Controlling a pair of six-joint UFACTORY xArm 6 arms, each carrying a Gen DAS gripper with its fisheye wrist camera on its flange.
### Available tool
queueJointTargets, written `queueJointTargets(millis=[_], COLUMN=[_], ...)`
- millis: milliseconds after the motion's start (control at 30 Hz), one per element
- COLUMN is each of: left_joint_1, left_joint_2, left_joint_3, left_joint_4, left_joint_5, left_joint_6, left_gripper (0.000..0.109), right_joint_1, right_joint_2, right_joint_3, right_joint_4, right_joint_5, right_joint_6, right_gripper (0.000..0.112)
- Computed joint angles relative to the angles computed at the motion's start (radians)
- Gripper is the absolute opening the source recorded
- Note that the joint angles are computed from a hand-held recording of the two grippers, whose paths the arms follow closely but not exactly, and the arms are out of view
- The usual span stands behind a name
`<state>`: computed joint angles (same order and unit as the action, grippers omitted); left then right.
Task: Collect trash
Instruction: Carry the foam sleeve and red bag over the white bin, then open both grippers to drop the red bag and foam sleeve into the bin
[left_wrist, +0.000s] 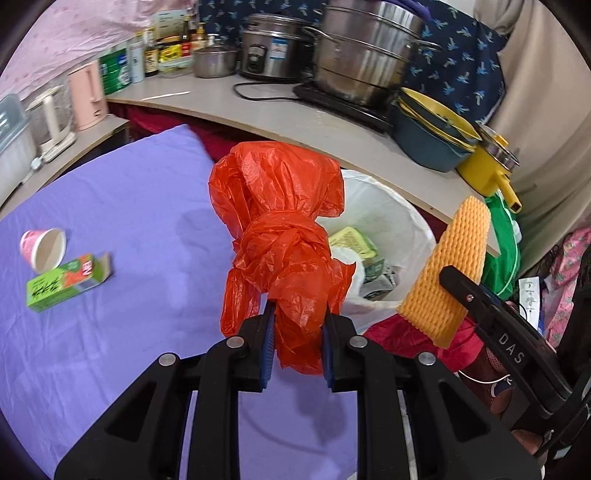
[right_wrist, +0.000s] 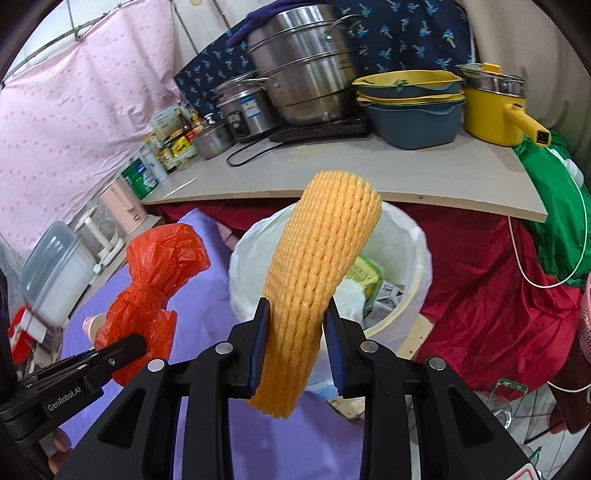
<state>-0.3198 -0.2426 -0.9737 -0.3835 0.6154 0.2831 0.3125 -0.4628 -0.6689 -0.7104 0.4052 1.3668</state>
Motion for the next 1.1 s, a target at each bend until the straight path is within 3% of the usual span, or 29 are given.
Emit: queueJointTargets(millis=[333, 433, 500, 600, 933, 1100], left_joint_1=[-0.094, -0.107, -0.109, -0.098, -0.025, 0.027], left_joint_2=[0.190, 0.245, 0.261, 0.279, 0.281, 0.262], left_joint_3=[-0.186, -0.223, -0.230, -0.243, -0.243, -0.211], left_joint_4=[-0.050, -0.042, -0.025, -0.043, 0.002, 0.029], left_joint_5=[0.060, 0.051, 0.031, 0.016, -0.021, -0.038], left_joint_6=[0.067, 0.073, 0.059, 0.046, -0.029, -0.062], left_gripper=[0.023, 0.026, 0.036, 0.047, 0.050, 0.058], right_joint_1=[-0.094, -0.103, -0.107, -0.111, -0.119, -0.116], right_joint_2=[-0.015, 0.002, 0.015, 0.040, 0.157, 0.230], right_joint_3=[0.031, 0.025, 0.018, 0.003, -0.085, -0.157], right_joint_4=[0.000, 0.005, 0.011, 0.019, 0.064, 0.010], right_joint_5=[-0.015, -0.017, -0.022, -0.025, -0.064, -0.070], right_joint_6=[0.006, -0.003, -0.012, -0.030, -0.090, -0.059], right_gripper=[0.027, 0.027, 0.027, 0.027, 0.032, 0.050])
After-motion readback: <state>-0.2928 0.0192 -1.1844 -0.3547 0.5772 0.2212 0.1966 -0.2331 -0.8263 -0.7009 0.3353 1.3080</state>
